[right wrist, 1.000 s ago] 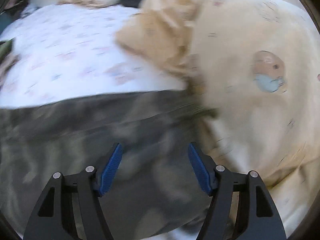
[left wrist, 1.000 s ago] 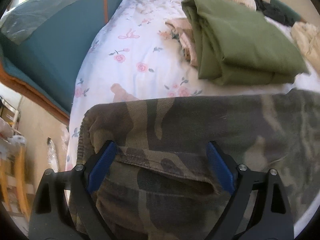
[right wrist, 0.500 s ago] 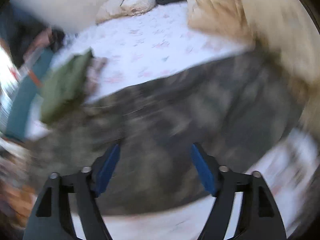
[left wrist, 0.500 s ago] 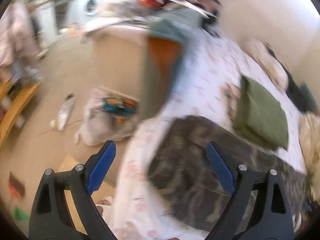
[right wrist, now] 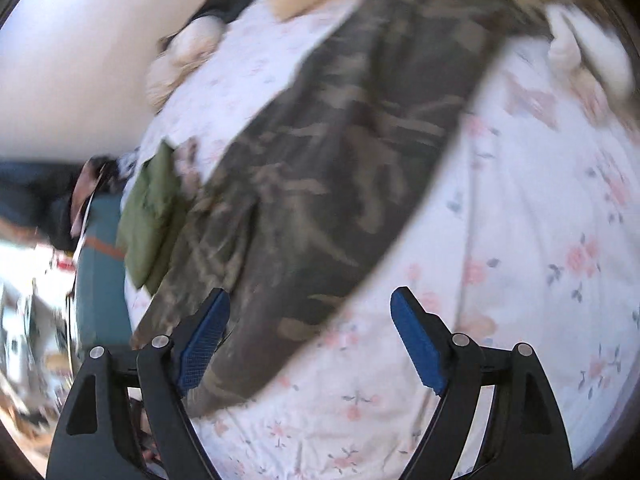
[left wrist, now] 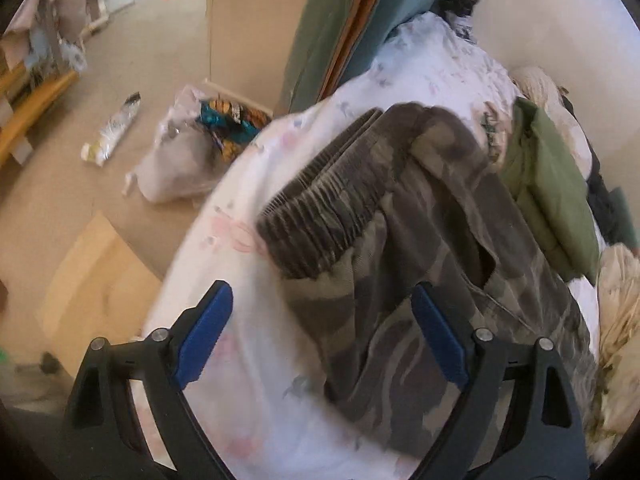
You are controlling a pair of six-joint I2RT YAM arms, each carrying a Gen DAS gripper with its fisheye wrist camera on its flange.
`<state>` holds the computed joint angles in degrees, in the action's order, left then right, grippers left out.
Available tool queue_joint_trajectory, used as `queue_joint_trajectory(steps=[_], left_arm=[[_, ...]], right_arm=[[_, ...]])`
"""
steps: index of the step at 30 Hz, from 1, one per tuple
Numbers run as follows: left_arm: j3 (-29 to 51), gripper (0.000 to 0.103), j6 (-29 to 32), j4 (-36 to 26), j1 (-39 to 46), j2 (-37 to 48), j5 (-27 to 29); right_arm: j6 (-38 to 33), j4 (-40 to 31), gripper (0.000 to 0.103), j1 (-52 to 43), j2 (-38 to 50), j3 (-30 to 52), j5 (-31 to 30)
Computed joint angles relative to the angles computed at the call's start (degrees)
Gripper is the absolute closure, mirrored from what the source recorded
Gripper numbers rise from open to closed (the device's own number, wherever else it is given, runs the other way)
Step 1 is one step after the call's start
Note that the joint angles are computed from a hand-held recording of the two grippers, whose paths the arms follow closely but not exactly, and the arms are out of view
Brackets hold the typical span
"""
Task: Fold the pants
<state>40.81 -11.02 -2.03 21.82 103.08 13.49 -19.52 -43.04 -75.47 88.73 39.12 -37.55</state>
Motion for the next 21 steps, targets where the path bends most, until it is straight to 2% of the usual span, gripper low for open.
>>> queue_joint_trajectory(steps=[2,4,8,10,11,12,14,17,19,21], left_arm=[[1.3,0.032,-1.3,3.2,-0.8,3.6,-0.6],[3.5,0.04,-1.2,4.8,-0.9,7.0,0.8],[6.4,0.047,-1.1,6.0,-0.7,9.3,5.0],[6.5,0.079,0.2,6.0,-1.3,9.0,5.3],[4.3,0.083,3.0,7.7,-3.3,6.1,1.4],[2.2,0.089,3.8,9.3,-4.2,3.3,0.7],[-1.6,0.09,3.7,10.0,-5.5,-3.1,-0.7],[-0.5,0.09,2.6,3.3,-6.5,-10.0,-0.9],[1.7,0.09,1.6,-1.4,-6.1,-11.9,0.2],[3.0,0.09,1.2,-4.1,-6.3,-12.9,-0.2]], right_arm=[[1.2,2.3,0.019,-0.2,0.5,-0.1,1.2],[2.5,6.1,0.019,0.8,-0.2,-1.4,4.0],[3.6,10.2,0.019,3.1,0.5,-2.7,5.8],[5.2,12.4,0.018,4.7,0.3,-3.4,6.6],[5.7,13.0,0.019,5.2,0.3,-3.6,6.5],[6.1,14.1,0.019,6.2,0.4,-3.9,6.4],[6.1,15.9,0.019,7.3,-0.6,-5.1,6.9],[4.3,14.5,0.019,4.6,-0.3,-5.6,2.7],[2.8,12.9,0.015,2.1,0.2,-6.4,-0.2],[1.6,14.0,0.011,2.4,0.2,-9.1,0.6]])
